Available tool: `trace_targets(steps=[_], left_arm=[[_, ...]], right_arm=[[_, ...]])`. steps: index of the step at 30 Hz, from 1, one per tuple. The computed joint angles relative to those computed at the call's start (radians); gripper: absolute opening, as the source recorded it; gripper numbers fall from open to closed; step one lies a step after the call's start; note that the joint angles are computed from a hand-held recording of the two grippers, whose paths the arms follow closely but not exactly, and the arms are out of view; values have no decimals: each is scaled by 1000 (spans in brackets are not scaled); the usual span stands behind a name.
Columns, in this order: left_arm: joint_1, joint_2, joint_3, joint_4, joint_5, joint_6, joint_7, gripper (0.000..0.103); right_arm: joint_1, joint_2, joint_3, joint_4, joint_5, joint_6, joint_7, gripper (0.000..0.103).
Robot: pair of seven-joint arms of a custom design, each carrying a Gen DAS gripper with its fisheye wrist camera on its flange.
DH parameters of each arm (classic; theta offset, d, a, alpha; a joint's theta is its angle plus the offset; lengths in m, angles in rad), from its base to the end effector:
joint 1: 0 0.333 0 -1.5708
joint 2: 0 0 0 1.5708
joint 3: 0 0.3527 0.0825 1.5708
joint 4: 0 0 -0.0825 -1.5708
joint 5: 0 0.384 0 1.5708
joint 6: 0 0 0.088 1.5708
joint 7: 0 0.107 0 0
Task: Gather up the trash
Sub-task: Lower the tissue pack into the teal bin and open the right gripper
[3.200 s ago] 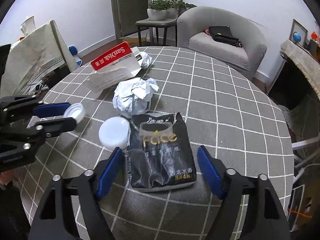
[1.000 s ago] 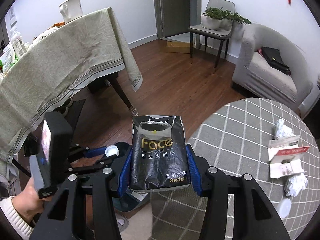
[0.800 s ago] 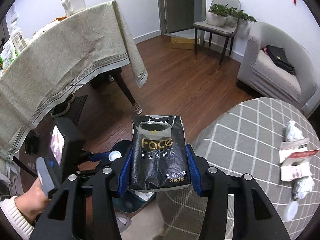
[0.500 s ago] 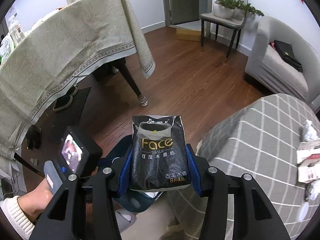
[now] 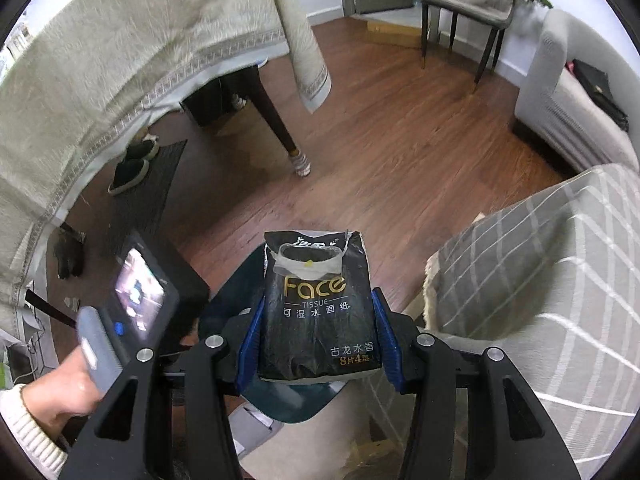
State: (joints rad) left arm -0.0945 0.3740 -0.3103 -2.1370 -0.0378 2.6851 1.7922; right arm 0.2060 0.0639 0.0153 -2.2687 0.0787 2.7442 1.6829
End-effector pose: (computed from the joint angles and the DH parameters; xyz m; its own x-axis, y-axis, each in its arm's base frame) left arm 0.5591 -0.2303 0.2895 -0.5396 -0.8371 0.0904 -0.8321 0.5138 -0.2089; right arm 0.5500 0.1204 0.4114 0.0632 -0.9928 -0.1020 -0.9211 -0.0187 -0.3890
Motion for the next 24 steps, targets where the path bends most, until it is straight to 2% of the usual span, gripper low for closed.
trace_targets(steps=[5, 9, 11, 15, 19, 21, 24], left_arm=[[20, -34, -8, -15, -34, 37, 7, 48], [56, -78, -32, -35, -114, 101, 29, 48], [54, -95, -26, -44, -130, 128, 18, 48], [60, -125, -12, -57, -155, 185, -25, 38], [127, -157, -80, -64, -312, 232, 50, 32], [141, -176, -102, -66, -380, 251, 104, 32], [123, -198, -102, -69, -433, 261, 160, 31]], right_arm=[[13, 49, 4, 19, 15, -8, -10, 51], [31, 69, -10, 16, -28, 5, 38, 51], [40, 78, -19, 10, -61, 13, 73, 51], [38, 121, -8, 30, -28, -9, 38, 51], [36, 156, -1, 40, 8, -26, -1, 51], [34, 173, 3, 42, 31, -29, -26, 51], [47, 201, -4, 48, 30, -38, -32, 51]])
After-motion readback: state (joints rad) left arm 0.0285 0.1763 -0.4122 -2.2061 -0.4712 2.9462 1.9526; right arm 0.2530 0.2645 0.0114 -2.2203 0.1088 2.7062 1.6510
